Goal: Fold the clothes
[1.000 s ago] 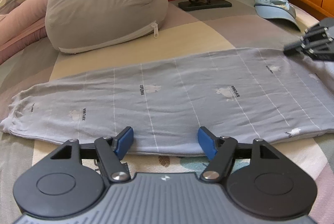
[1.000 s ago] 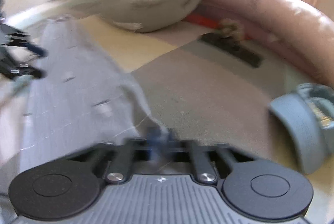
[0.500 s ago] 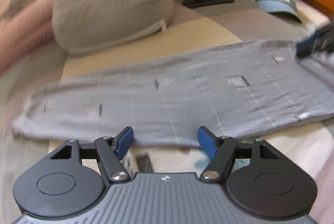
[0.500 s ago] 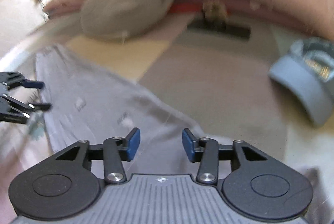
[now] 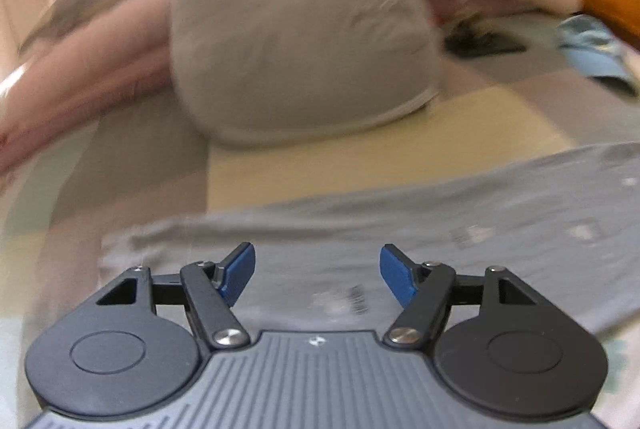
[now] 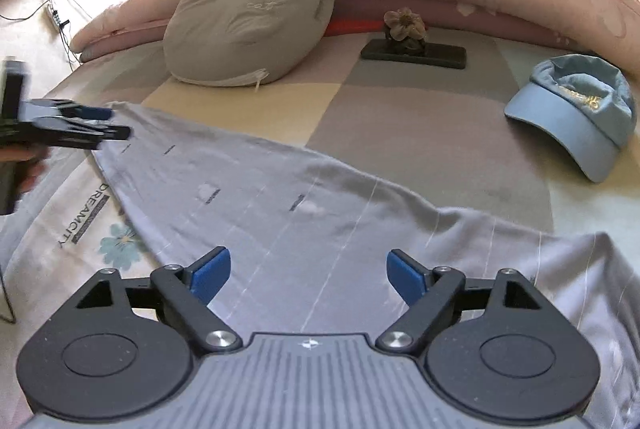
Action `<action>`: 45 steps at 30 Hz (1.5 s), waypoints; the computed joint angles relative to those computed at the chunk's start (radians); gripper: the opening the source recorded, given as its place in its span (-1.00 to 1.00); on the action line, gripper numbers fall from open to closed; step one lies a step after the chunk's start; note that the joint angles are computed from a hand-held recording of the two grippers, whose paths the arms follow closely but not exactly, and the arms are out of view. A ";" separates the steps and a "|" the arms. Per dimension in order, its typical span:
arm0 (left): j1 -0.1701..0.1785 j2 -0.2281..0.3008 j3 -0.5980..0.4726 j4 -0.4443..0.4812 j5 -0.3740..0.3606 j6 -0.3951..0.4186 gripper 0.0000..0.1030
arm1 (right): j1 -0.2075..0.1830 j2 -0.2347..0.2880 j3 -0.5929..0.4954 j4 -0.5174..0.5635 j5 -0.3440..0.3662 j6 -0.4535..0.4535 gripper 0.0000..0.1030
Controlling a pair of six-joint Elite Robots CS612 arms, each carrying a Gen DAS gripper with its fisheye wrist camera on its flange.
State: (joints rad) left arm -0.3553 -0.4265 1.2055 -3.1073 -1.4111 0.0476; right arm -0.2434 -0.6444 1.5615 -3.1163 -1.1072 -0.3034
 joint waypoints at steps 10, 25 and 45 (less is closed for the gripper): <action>0.032 -0.064 0.107 -0.030 -0.008 -0.033 0.36 | -0.004 0.010 0.023 -0.065 -0.008 0.039 1.00; 0.082 0.004 -0.003 0.014 -0.015 -0.194 0.44 | -0.009 0.013 0.031 -0.066 -0.004 0.078 1.00; -0.148 -0.065 0.076 -0.017 -0.140 0.170 0.49 | -0.119 -0.179 0.411 -0.309 -0.079 0.149 1.00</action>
